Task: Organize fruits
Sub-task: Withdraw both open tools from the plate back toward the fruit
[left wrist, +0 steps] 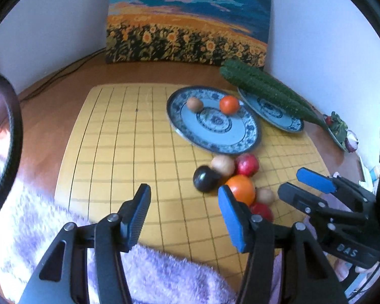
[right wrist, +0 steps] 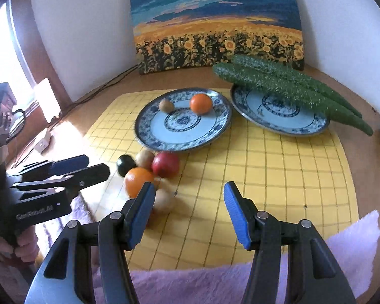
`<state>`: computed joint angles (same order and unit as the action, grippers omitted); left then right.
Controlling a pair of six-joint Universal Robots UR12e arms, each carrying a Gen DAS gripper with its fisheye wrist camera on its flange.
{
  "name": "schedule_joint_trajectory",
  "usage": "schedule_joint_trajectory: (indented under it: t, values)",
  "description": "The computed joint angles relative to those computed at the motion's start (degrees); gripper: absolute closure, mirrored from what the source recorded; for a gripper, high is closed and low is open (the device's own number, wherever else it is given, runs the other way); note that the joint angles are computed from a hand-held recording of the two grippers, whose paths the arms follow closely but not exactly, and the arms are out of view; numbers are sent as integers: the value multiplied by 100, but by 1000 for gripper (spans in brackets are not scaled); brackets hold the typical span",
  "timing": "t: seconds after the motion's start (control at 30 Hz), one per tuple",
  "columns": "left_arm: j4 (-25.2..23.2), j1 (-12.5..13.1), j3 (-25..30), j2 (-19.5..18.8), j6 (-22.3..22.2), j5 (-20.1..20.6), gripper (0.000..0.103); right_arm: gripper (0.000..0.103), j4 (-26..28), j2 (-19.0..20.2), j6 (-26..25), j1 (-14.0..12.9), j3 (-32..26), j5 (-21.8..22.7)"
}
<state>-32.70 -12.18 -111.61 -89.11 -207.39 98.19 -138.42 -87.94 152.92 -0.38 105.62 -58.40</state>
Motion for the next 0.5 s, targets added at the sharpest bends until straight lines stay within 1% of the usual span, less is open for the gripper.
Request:
schedule_joint_trajectory:
  t: [0.07,0.23,0.5]
  values:
    - [-117,1,-27,21,-91,33,44,44,54,-49,-71,-9,47,44]
    - [-139,39,-148,97,-258,-47,45,41,141,-151,-221,11,162,35]
    - [-59,27,-230,175,-217,-26,44,41,268,-261,-322,-1,288,101]
